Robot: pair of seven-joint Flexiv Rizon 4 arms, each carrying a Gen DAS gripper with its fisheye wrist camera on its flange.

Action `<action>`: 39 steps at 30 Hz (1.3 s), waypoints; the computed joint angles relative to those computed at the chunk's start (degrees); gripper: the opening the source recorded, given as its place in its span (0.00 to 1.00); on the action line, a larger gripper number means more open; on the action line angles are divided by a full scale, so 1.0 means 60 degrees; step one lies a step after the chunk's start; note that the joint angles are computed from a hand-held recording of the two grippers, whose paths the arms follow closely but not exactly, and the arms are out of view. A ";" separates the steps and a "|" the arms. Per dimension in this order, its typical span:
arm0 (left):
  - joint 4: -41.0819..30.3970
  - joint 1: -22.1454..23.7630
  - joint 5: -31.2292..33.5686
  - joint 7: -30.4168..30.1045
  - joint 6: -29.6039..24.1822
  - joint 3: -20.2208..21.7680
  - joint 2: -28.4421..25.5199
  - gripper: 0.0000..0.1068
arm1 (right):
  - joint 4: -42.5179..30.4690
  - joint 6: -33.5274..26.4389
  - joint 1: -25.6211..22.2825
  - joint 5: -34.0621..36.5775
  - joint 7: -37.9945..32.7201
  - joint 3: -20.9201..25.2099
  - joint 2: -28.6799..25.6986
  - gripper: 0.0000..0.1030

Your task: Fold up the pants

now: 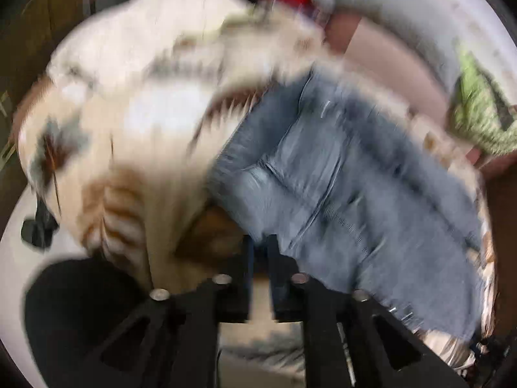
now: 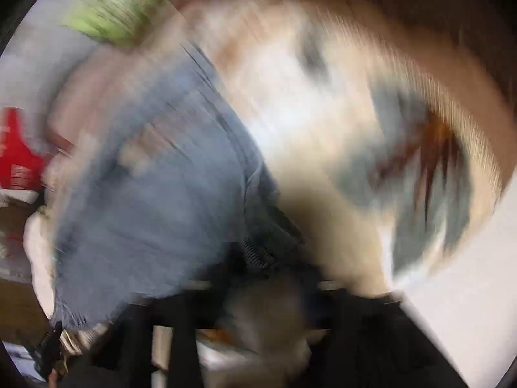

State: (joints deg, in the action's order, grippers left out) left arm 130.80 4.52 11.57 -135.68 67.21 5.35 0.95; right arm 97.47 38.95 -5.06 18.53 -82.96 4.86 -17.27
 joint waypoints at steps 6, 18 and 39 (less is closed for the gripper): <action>-0.0703 0.0390 0.2907 -0.2019 -0.0400 -0.0336 0.0848 0.53 | 0.0286 0.1909 0.0193 -0.0600 0.0077 -0.0103 0.0628 0.73; -0.1888 -0.0401 0.1469 0.0440 0.0378 0.0125 -0.1993 0.67 | -0.2617 0.0745 0.1212 -0.2900 -0.0369 -0.0291 -0.2429 0.27; -0.5408 -0.0352 -0.0812 0.3026 -0.0900 0.0928 -0.4596 0.70 | -0.6322 -0.1072 0.0993 -0.2789 -0.0157 0.0068 -0.4561 0.15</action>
State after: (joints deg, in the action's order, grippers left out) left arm 98.35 2.41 6.70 -117.52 61.81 10.92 -26.62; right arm 59.54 32.51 0.90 1.79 -83.90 5.26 -44.63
